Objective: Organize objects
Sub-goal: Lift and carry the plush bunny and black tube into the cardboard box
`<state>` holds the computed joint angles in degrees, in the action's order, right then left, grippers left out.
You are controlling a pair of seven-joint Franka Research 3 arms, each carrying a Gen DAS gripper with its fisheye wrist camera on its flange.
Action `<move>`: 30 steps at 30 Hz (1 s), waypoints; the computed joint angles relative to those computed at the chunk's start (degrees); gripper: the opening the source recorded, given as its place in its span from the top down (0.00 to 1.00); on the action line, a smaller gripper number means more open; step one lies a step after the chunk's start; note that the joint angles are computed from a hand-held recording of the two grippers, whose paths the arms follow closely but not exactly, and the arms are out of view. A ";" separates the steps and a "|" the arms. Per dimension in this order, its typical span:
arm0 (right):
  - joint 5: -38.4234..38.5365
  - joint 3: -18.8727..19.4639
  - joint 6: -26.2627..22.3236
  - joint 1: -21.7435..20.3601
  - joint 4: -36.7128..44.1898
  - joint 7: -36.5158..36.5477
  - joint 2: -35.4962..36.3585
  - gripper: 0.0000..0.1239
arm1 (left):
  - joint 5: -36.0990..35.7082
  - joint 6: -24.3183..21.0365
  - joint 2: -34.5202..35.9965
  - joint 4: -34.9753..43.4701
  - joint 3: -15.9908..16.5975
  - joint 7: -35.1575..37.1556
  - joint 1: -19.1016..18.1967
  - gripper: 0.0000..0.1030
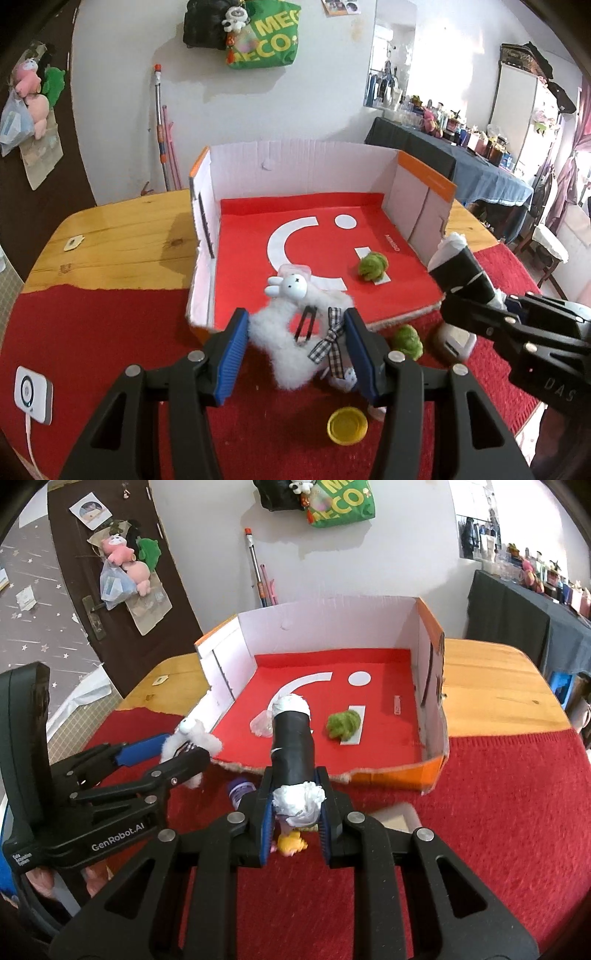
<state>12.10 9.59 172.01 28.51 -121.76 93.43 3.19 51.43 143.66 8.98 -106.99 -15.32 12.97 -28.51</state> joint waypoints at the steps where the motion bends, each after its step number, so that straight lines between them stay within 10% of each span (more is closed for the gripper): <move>1: 0.55 0.05 -0.83 -0.18 1.08 -0.70 0.72 0.85 | -0.75 0.04 0.60 0.63 -0.01 0.83 0.20 0.47; 30: 4.96 -0.94 -19.48 -1.92 21.89 -5.91 15.84 0.85 | -24.16 2.69 11.59 10.16 2.01 24.81 2.65 0.47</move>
<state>17.06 8.65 152.53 26.59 -99.88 87.52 19.03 27.27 146.35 20.57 -96.84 -13.31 37.78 -25.86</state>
